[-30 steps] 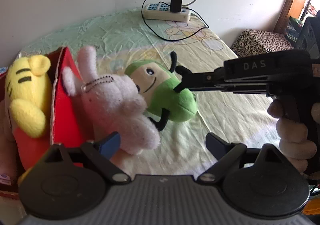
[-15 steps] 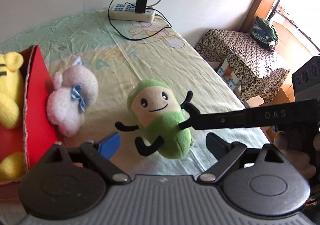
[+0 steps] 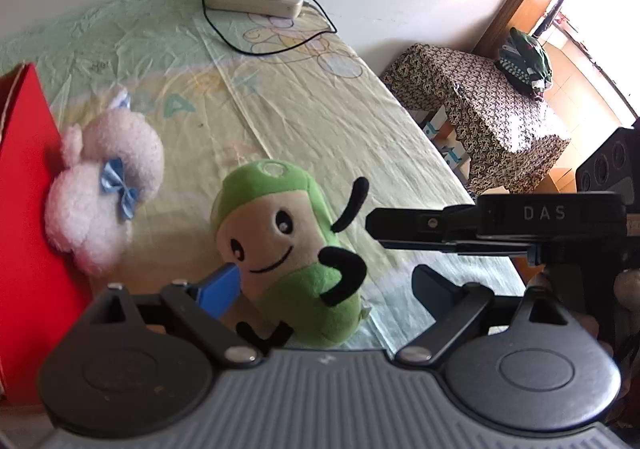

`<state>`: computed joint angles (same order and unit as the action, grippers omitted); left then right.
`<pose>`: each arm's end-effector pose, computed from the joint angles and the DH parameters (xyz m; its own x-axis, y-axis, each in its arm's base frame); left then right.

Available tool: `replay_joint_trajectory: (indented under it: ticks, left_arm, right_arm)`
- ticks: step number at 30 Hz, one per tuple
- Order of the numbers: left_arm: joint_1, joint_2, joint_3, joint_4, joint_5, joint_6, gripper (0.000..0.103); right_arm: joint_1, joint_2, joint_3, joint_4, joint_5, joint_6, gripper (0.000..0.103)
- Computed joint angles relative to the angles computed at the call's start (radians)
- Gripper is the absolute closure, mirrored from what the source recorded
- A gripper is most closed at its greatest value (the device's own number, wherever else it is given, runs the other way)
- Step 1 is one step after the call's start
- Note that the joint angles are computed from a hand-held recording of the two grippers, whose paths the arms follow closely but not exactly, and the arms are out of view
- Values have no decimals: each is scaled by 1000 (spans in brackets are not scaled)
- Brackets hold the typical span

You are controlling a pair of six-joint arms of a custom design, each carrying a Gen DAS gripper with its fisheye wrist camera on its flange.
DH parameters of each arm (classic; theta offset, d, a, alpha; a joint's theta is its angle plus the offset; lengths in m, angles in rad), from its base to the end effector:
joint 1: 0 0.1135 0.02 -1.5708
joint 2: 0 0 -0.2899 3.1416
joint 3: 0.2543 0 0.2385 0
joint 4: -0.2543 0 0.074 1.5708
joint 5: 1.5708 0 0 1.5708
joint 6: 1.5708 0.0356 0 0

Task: Organize objects
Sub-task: 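Lift the green plush with the right gripper toward the red box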

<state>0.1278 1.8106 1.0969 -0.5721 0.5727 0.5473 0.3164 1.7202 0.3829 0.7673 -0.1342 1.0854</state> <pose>0.3316 0.0232 0.1896 -0.7899 0.3395 -0.5107 0.5329 0.7920 -0.2978 0.2522 0.0876 0.1305 -0.6067 0.7237 -0.3289 0.2598 0.5716 0.7783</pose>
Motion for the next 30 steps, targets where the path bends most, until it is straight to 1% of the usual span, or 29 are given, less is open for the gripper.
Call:
replay_joint_trajectory:
  ticks: [3, 5, 9, 11, 14, 15, 18, 25, 30]
  left_arm:
    - [-8, 40, 32, -9, -8, -34, 10]
    - [-11, 55, 44, -9, -14, -48, 10]
    - [-19, 80, 58, 6, -41, -71, 12]
    - [-21, 89, 61, 16, -53, -81, 12]
    - [-22, 92, 61, 29, -64, -88, 13]
    - [-22, 92, 60, 31, -64, -88, 15]
    - [-29, 84, 51, 45, -81, -90, 16]
    - [-28, 46, 20, 42, -86, -66, 17]
    - [-22, -9, -23, 44, -81, -38, 17]
  right_arm:
    - [2, 46, 32, 23, -32, -6, 65]
    - [3, 68, 59, 15, -45, -22, 61]
    - [-7, 124, 111, 2, -81, -39, 61]
    - [-14, 150, 124, 18, -95, -36, 55]
    - [-22, 167, 127, 39, -111, -39, 55]
    - [-27, 171, 127, 46, -121, -37, 55]
    - [-38, 177, 121, 60, -154, -26, 58]
    - [-25, 131, 89, 42, -158, -33, 60]
    - [3, 82, 59, 30, -128, -36, 60]
